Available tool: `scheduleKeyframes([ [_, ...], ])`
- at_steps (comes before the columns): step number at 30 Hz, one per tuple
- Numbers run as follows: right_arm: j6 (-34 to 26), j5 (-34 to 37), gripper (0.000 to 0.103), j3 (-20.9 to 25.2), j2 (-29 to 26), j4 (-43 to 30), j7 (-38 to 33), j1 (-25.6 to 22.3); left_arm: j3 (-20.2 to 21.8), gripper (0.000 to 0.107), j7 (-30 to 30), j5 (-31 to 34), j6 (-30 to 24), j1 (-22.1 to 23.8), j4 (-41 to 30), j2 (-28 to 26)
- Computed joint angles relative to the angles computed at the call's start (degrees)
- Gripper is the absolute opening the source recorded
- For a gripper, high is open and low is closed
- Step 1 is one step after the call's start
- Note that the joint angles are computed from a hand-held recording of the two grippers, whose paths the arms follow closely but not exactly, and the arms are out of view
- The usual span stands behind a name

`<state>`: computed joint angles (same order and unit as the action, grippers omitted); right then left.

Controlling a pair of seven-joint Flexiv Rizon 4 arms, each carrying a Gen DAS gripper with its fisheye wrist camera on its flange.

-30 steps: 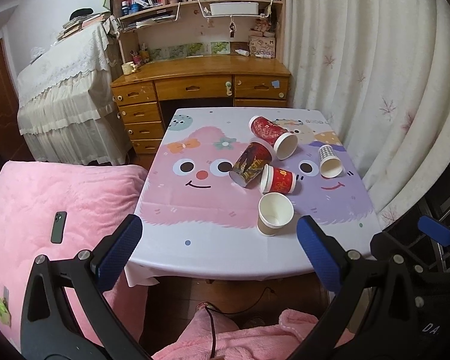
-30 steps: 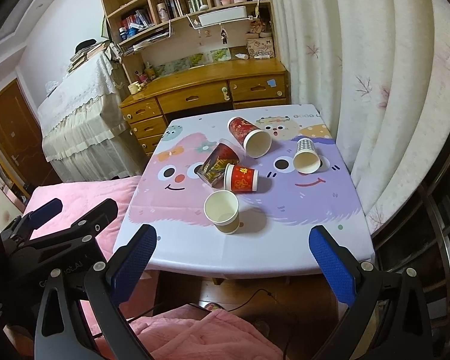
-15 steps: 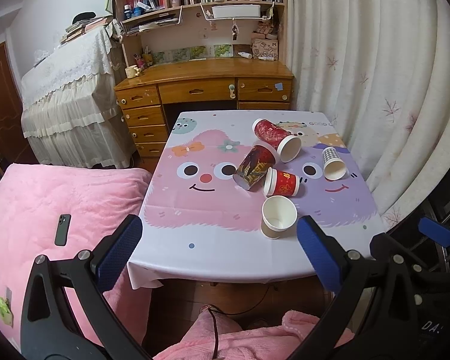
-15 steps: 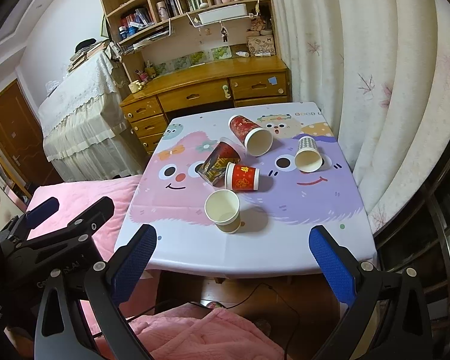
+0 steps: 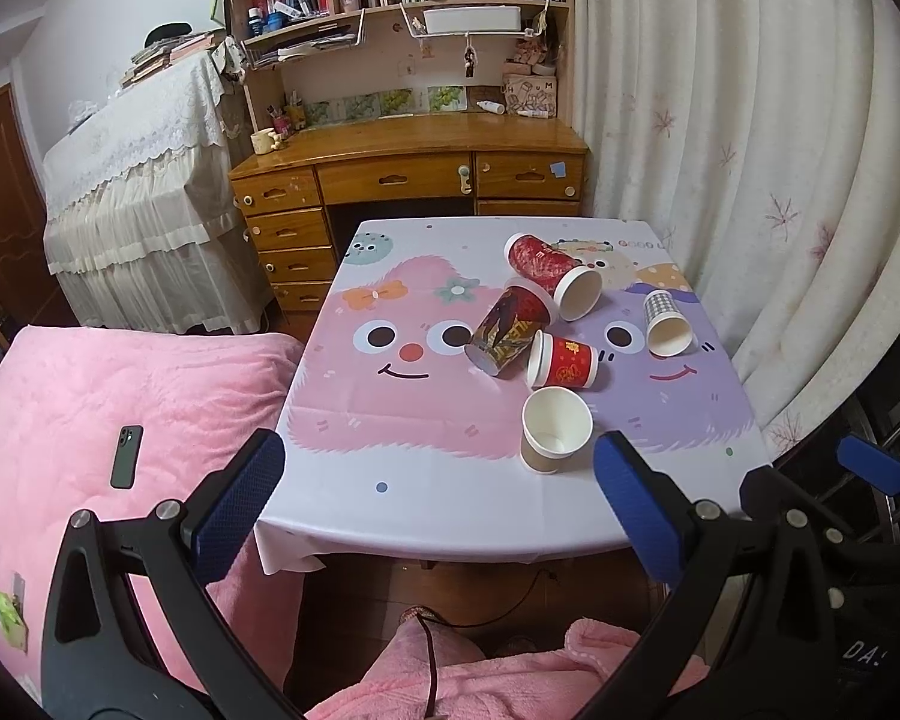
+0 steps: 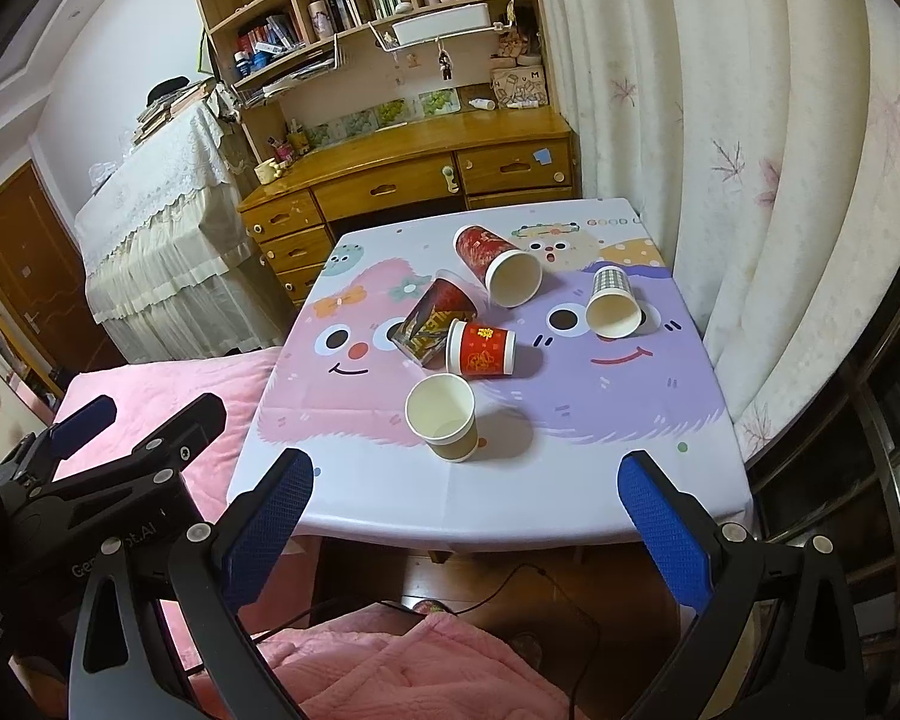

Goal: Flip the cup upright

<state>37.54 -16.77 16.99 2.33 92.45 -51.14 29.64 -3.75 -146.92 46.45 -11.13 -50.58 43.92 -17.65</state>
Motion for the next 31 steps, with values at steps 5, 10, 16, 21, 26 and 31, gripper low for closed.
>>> scheduleKeyframes([
  [5,0.5,1.3,0.103,0.0,1.1,1.6,-0.2,-0.5,0.0,0.102,0.0,0.2,-0.2,-0.2,-0.3,-0.2],
  [10,0.3,1.9,0.103,-0.1,1.3,1.8,-0.8,-0.8,0.1,0.102,0.0,0.0,-0.1,-0.1,-0.3,-0.2],
  [16,0.3,2.4,0.103,-0.1,1.3,1.8,-1.1,-0.9,0.1,0.102,0.1,0.0,0.0,-0.1,-0.1,-0.1],
  [21,0.2,2.2,0.103,-0.1,1.2,1.7,-1.0,-0.9,0.1,0.102,0.2,-0.2,0.5,0.1,0.0,-0.3],
  [26,0.6,3.1,0.103,-0.3,1.4,2.0,-1.5,-1.3,0.1,0.102,0.3,-0.4,0.7,0.1,0.0,-0.4],
  [31,0.5,3.6,0.103,-0.4,1.5,2.2,-1.7,-1.6,0.3,0.102,0.7,0.0,0.6,-0.1,-0.4,-0.8],
])
